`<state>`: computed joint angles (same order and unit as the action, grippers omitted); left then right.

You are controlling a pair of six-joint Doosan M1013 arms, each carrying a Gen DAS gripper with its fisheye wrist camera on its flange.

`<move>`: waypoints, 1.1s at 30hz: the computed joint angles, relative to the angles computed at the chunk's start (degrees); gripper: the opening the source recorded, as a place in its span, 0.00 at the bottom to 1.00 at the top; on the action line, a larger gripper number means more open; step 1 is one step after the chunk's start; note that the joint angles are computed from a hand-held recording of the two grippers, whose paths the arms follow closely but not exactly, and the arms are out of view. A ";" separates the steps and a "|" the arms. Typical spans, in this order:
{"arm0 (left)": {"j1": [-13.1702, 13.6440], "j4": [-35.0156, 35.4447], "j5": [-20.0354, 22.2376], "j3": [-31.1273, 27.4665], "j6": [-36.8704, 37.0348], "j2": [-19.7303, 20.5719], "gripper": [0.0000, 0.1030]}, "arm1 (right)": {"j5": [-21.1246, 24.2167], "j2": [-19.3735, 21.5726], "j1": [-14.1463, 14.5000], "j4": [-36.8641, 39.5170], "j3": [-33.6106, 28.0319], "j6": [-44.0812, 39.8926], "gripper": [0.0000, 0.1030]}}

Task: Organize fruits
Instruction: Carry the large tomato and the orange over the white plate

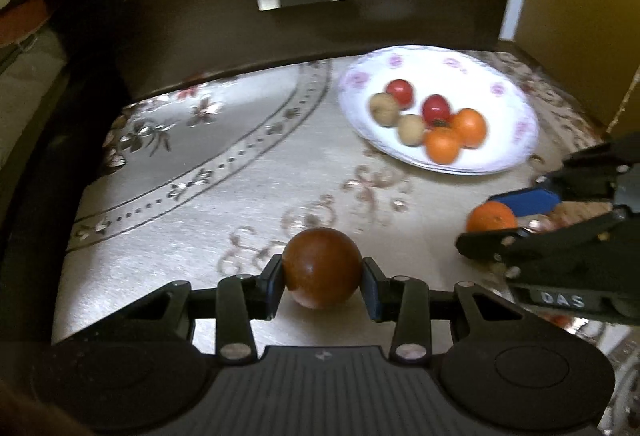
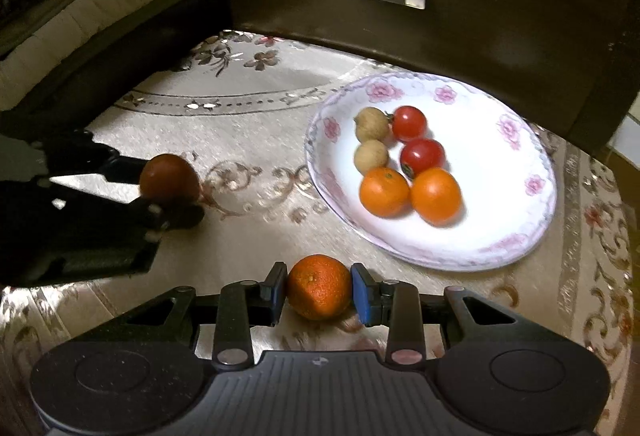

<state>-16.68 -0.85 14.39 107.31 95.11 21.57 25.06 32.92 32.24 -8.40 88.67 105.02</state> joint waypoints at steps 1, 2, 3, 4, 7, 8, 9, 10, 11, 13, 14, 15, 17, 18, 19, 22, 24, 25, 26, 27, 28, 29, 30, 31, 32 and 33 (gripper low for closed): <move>-0.21 -0.85 0.18 0.14 0.82 -0.25 0.44 | 0.01 -0.28 0.04 -0.84 0.37 0.92 0.29; -0.49 -1.44 0.39 0.28 1.59 -0.44 0.44 | -0.01 -0.58 0.06 -1.56 0.74 1.71 0.29; -0.80 -1.21 0.56 0.37 1.72 -0.57 0.44 | -0.03 -0.88 0.10 -2.28 1.11 2.56 0.29; -1.06 -0.99 0.69 0.46 1.68 -0.73 0.44 | -0.07 -1.20 0.16 -3.13 1.50 3.56 0.29; -1.83 -2.78 1.45 0.80 3.59 -1.11 0.44 | 0.08 -2.10 0.36 -6.01 2.51 6.86 0.29; -2.03 -3.28 1.68 0.92 4.26 -1.20 0.44 | 0.27 -2.32 0.43 -6.96 2.72 7.96 0.29; -2.29 -3.69 1.87 1.14 5.02 -1.33 0.44 | 0.49 -2.60 0.49 -8.00 3.04 9.17 0.29; -2.53 -4.08 2.00 1.35 5.72 -1.47 0.44 | 0.78 -2.80 0.60 -9.16 3.30 10.48 0.29; -2.71 -4.37 2.04 1.57 6.11 -1.64 0.44 | 0.96 -3.04 0.69 -10.13 3.67 11.69 0.29; -2.91 -5.15 2.08 1.88 6.85 -1.92 0.44 | 1.68 -3.47 0.80 -10.97 4.37 13.18 0.29; -3.04 -5.41 2.06 2.06 7.14 -2.08 0.44 | 2.08 -3.72 0.87 -11.59 4.73 14.08 0.29; -3.12 -5.40 2.05 2.17 7.22 -2.17 0.44 | 2.44 -3.92 0.98 -12.46 5.02 15.28 0.29; -3.35 -4.25 2.27 2.20 6.01 -2.21 0.44 | 2.98 -4.31 1.24 -14.02 5.53 17.91 0.29; -3.53 -2.87 2.39 2.18 4.49 -2.20 0.44 | 3.26 -4.47 1.34 -14.15 5.70 18.49 0.29; -3.69 -1.73 2.46 2.19 3.24 -2.23 0.44 | 3.41 -4.61 1.43 -14.11 5.89 18.74 0.29; -4.04 -0.01 2.46 2.38 1.23 -2.42 0.44 | 3.12 -4.95 1.58 -14.13 6.47 18.81 0.29; -4.23 0.72 2.44 2.48 -0.01 -2.50 0.44 | 3.29 -5.02 1.58 -14.51 6.54 19.17 0.29; -4.34 1.55 2.55 2.43 -0.99 -2.45 0.44 | 3.51 -4.99 1.56 -14.71 6.45 19.62 0.29; -4.47 2.64 2.65 2.35 -2.20 -2.36 0.44 | 3.70 -4.94 1.49 -14.40 6.32 19.82 0.29; -4.58 3.67 2.72 2.30 -3.38 -2.30 0.44 | 3.83 -4.89 1.41 -13.86 6.20 19.78 0.29; -4.65 4.19 2.76 2.28 -4.06 -2.28 0.44 | 3.89 -4.88 1.38 -13.58 6.15 19.77 0.29; -4.73 4.37 2.86 2.24 -4.43 -2.25 0.44 | 3.90 -4.88 1.43 -13.84 6.15 19.78 0.29; -4.85 4.64 2.88 2.23 -4.84 -2.24 0.44 | 3.81 -4.87 1.46 -14.09 6.18 19.76 0.29; -4.94 4.82 2.86 2.25 -5.05 -2.26 0.44 | 3.67 -4.94 1.46 -13.96 6.30 19.58 0.29; -5.05 4.92 2.84 2.27 -5.14 -2.26 0.44 | 3.50 -4.99 1.37 -13.36 6.41 19.02 0.29; -5.16 4.98 2.80 2.29 -5.16 -2.25 0.44 | 3.49 -4.99 1.30 -13.01 6.46 18.62 0.29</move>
